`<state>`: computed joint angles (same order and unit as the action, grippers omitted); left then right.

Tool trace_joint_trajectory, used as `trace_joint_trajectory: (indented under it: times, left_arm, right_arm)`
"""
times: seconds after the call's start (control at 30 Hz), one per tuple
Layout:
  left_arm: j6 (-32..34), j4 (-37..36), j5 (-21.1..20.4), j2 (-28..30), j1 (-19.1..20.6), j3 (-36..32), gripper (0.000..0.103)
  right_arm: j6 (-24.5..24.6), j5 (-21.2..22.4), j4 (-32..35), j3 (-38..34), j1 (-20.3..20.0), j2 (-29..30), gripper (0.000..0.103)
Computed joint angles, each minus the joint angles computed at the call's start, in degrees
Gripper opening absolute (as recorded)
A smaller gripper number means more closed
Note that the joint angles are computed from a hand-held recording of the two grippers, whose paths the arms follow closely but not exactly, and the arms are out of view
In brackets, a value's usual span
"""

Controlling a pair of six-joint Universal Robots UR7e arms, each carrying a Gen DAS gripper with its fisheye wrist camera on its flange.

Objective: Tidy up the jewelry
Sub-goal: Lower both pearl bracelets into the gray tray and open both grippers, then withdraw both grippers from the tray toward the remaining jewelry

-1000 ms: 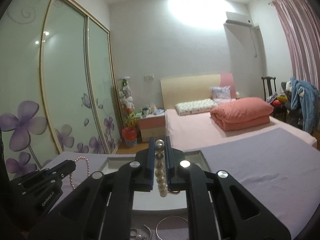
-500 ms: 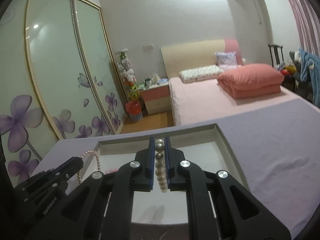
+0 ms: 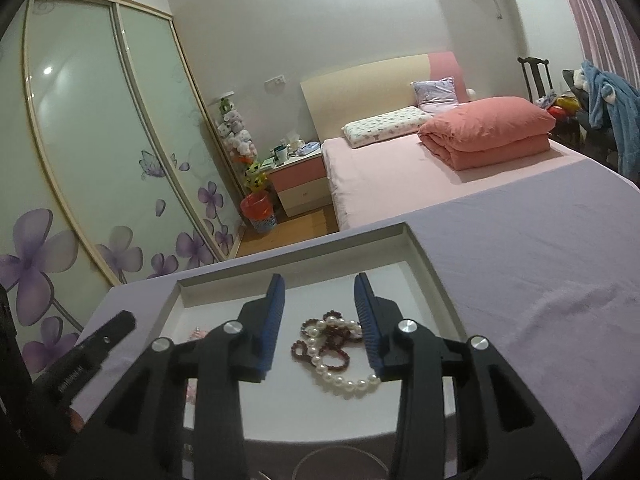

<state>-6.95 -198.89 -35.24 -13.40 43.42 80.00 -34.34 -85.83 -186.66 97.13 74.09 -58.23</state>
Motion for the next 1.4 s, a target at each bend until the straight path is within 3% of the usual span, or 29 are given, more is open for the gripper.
trace_joint_trajectory:
  times: [0.27,0.5,0.9,1.07,1.13,1.4]
  left_arm:
    - [-2.59,0.37,-1.04,-1.50,-0.07,1.71,0.018]
    - [-3.90,-0.83,0.92,-3.37,-1.82,6.62,0.019]
    - [-11.18,1.24,-0.04,-7.02,-5.29,17.15,0.035]
    - [-12.58,1.17,-0.36,-7.31,-6.14,19.16,0.038]
    - [-13.23,1.04,-0.33,-7.52,-6.29,19.82,0.039]
    - [-14.73,0.43,0.15,-7.53,-7.09,22.16,0.045]
  right_arm:
    - [-0.72,-0.06,0.06,2.70,-0.48,-2.30,0.037]
    - [-2.99,-0.20,-0.08,6.71,-1.48,-5.94,0.037]
    - [-9.92,-3.76,4.03,13.49,-3.64,-11.21,0.037]
    - [-10.82,-7.53,6.80,13.54,-4.41,-10.88,0.038]
    - [-11.35,-8.81,8.52,13.59,-4.53,-10.72,0.042]
    - [-19.39,-14.21,7.83,15.84,-2.91,-9.80,0.075]
